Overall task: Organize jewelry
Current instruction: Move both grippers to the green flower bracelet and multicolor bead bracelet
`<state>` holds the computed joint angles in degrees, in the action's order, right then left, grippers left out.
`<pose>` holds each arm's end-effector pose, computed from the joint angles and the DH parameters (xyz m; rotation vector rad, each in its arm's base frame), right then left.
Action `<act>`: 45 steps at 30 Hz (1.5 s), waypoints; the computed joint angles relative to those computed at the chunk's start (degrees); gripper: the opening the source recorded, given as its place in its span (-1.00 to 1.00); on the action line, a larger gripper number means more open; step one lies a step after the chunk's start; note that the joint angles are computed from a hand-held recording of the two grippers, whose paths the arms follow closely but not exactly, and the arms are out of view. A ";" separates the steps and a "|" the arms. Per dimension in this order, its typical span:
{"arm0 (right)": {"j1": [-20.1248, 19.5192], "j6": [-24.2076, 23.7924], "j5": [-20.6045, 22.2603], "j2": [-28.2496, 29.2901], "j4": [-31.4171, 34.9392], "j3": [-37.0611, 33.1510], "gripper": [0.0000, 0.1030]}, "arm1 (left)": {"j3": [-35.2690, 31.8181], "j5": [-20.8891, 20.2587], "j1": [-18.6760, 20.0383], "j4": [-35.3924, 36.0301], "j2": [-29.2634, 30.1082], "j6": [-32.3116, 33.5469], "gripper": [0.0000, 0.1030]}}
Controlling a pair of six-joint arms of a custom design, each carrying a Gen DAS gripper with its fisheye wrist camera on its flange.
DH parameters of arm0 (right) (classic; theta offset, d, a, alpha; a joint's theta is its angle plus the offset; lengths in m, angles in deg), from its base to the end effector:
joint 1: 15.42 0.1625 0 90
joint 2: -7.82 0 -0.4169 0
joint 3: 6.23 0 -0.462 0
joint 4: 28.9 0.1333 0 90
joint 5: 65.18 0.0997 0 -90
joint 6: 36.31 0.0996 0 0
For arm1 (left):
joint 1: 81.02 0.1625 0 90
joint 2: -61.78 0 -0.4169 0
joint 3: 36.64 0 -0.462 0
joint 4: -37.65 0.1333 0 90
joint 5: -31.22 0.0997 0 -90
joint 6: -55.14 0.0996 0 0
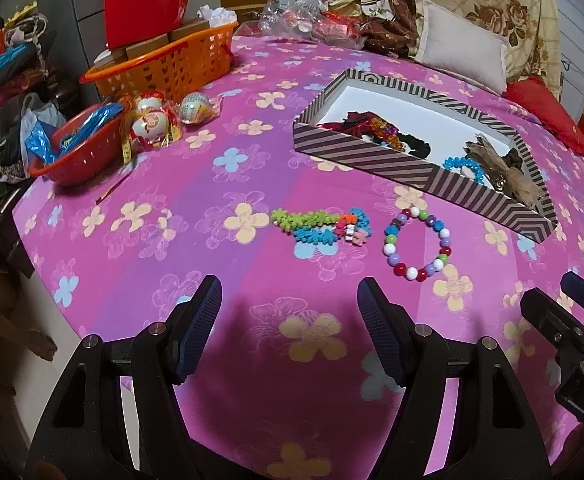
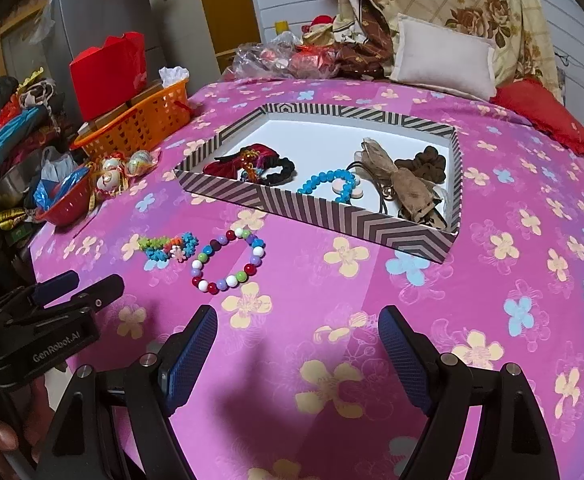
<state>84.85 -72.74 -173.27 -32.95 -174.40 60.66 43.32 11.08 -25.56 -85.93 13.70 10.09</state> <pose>0.2548 -0.8318 0.1978 0.9536 -2.4894 0.5842 -0.2506 -0.7641 0.1974 -0.2082 2.0329 -0.9367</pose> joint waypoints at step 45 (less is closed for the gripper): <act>0.89 -6.47 -0.04 14.37 9.22 -17.68 0.57 | -9.94 -6.66 6.20 -3.49 4.65 13.65 0.37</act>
